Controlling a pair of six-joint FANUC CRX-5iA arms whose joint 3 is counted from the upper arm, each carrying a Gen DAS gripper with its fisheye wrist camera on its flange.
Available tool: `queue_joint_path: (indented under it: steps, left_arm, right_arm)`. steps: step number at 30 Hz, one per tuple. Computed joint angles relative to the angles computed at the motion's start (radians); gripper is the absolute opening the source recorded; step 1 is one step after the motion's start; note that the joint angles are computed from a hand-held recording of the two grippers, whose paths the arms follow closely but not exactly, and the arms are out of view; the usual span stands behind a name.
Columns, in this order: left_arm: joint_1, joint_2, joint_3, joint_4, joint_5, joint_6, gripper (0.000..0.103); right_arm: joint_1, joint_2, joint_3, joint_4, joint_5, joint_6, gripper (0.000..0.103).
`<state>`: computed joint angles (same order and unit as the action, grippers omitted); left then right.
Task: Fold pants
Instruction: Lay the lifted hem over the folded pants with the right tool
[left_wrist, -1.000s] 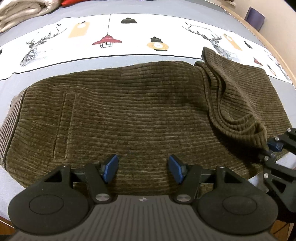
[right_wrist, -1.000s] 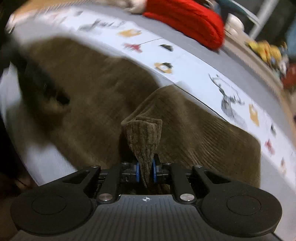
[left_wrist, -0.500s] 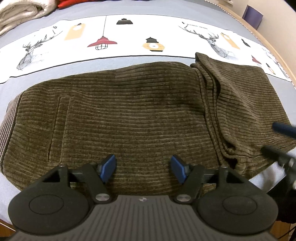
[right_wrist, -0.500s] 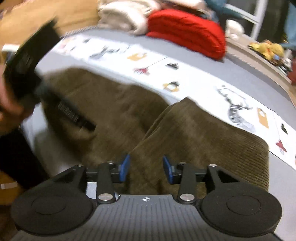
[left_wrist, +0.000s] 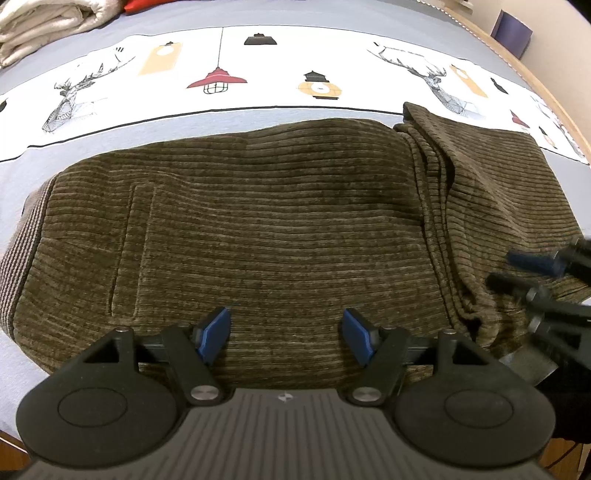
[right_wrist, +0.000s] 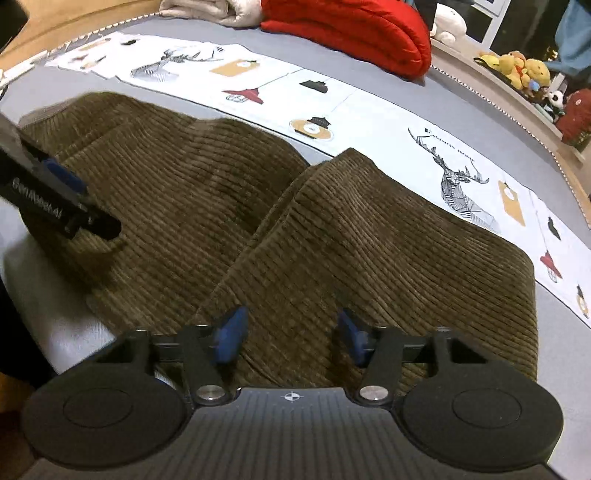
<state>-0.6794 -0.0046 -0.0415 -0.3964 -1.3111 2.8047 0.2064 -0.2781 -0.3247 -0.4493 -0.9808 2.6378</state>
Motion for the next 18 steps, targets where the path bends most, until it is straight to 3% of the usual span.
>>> queue_joint_path:
  steps: [1, 6, 10, 12, 14, 15, 17, 18]
  left_arm:
    - [0.001, -0.002, -0.001, 0.0, 0.0, 0.001, 0.073]
    - [0.0, -0.003, 0.003, -0.003, 0.001, 0.002, 0.073]
    - [-0.001, 0.003, 0.009, -0.004, 0.004, -0.003, 0.073]
    - [-0.001, 0.007, 0.012, -0.003, 0.004, -0.004, 0.073]
    - [-0.003, 0.01, 0.015, -0.003, 0.004, -0.004, 0.073]
    - [-0.004, 0.011, 0.016, -0.003, 0.004, -0.004, 0.073]
    - [-0.005, 0.013, 0.017, -0.003, 0.002, -0.007, 0.073]
    - [-0.005, 0.013, 0.017, -0.003, 0.001, -0.007, 0.074]
  right_arm:
    - [-0.002, 0.01, 0.012, 0.001, -0.019, -0.008, 0.0]
    - [-0.072, 0.015, 0.045, -0.097, -0.082, 0.111, 0.0]
    - [-0.208, 0.035, 0.117, -0.256, -0.239, 0.239, 0.0]
    - [-0.211, 0.039, 0.123, -0.24, -0.255, 0.234, 0.0]
    - [-0.174, 0.025, 0.099, -0.18, -0.204, 0.186, 0.001]
    - [-0.157, 0.018, 0.085, -0.158, -0.171, 0.16, 0.003]
    - [-0.139, 0.012, 0.073, -0.141, -0.134, 0.126, 0.026]
    - [-0.129, 0.011, 0.068, -0.133, -0.114, 0.108, 0.054]
